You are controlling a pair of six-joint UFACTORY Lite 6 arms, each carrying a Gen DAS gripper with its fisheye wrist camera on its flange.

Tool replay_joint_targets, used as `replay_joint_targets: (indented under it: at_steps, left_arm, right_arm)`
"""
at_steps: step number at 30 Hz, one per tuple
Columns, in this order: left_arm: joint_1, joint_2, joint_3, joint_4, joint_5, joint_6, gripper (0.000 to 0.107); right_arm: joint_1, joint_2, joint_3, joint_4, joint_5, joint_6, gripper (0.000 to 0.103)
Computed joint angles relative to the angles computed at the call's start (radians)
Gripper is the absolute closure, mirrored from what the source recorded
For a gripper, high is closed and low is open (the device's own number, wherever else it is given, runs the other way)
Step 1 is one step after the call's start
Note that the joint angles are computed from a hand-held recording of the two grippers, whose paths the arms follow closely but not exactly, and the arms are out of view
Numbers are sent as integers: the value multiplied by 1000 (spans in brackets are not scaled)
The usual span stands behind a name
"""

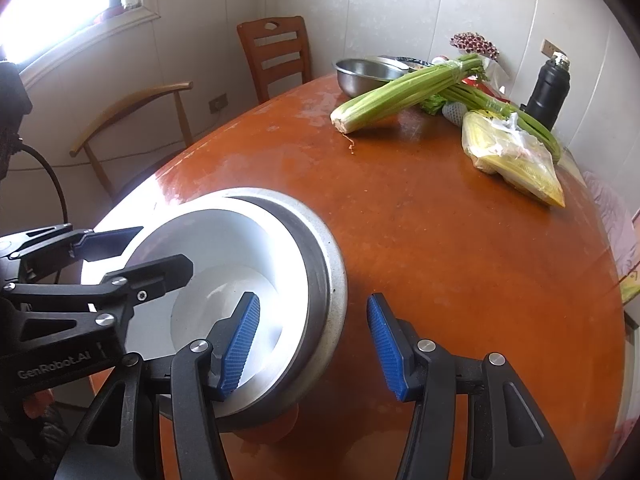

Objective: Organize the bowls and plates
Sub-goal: 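Lower the steel bowl onto the steel pan and open the right gripper, then withdraw the right gripper from the stacked dishes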

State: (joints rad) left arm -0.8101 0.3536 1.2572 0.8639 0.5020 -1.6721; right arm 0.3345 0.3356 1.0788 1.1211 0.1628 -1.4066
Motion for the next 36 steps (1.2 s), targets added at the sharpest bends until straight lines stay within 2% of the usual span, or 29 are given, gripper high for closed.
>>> replay_joint_targets:
  at_steps: [5,12,20,28,36]
  left_arm:
    - [-1,-1,2,-1,12,1,52]
    - [-11,-12,-6,18,34,-27,50]
    - [-36,-51,-27,50,84,-81,49]
    - [-98,-74,-24,62,166,-121,47]
    - [-219,-62,-8,85,293,-213,46]
  right_arm:
    - [-2,-9,-8,22,-2,-21,46]
    - [-13,-44,-36,186,6,-187,46]
    - [-23,-85,-65,273,16,-276,45]
    - [-49,-198,-167,420,47,-432,45]
    - [-91,-361,-344,542,86,-596,45]
